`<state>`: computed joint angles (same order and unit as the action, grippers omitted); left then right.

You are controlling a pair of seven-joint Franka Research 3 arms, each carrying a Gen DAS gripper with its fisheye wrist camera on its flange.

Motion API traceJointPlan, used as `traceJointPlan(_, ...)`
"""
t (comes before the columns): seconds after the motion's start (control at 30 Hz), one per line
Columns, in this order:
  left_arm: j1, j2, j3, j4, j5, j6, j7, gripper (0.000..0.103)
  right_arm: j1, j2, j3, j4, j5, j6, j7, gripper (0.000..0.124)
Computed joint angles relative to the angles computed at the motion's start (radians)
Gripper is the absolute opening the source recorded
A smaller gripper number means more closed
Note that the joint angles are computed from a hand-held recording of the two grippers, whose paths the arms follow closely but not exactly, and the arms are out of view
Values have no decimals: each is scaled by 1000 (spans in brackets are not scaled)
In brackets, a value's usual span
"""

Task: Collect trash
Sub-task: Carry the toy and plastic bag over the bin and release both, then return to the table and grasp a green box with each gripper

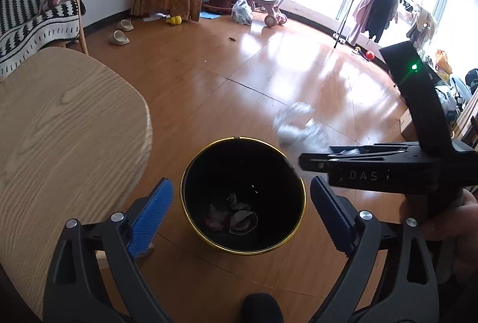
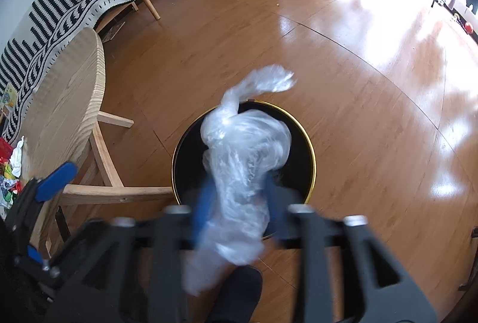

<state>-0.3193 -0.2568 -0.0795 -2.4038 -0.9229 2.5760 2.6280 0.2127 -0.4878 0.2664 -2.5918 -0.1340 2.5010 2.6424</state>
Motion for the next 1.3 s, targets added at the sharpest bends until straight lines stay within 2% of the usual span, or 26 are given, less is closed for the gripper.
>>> traceJointPlan(0.03,6,-12,7,-3,2,-6,5,91,-13,-4,20,12,-28,-18,17,77)
traceJointPlan(0.3,47,-98,63,-30,58,-16,-24,92,1,47,51,119,-89,-53,68,77)
traceJointPlan(0.5,130,-175,146,-49,162,7,-109,95,46,188,97,312,-211,-21,107,77)
traceJointPlan(0.6,189,-168,179,-34,243,19,-169,95,97,334,109,459,-265,9,104,78)
traceJointPlan(0.73,310,-124,227,10,375,-6,-290,95,178,536,103,673,-290,-1,64,78)
traceJointPlan(0.8,360,-106,247,30,414,-14,-329,95,229,634,98,791,-320,-33,42,78)
traceJointPlan(0.93,468,-66,281,54,483,52,-398,95,327,847,82,1066,-321,-102,-57,78)
traceJointPlan(1.03,558,-17,257,73,603,116,-514,95,402,972,62,1242,-314,-158,-124,78)
traceJointPlan(1.2,621,60,249,112,708,101,-620,95,497,1135,19,1482,-273,-241,-225,78)
traceJointPlan(1.3,635,83,244,118,717,98,-637,95,537,1197,-11,1581,-241,-266,-261,78)
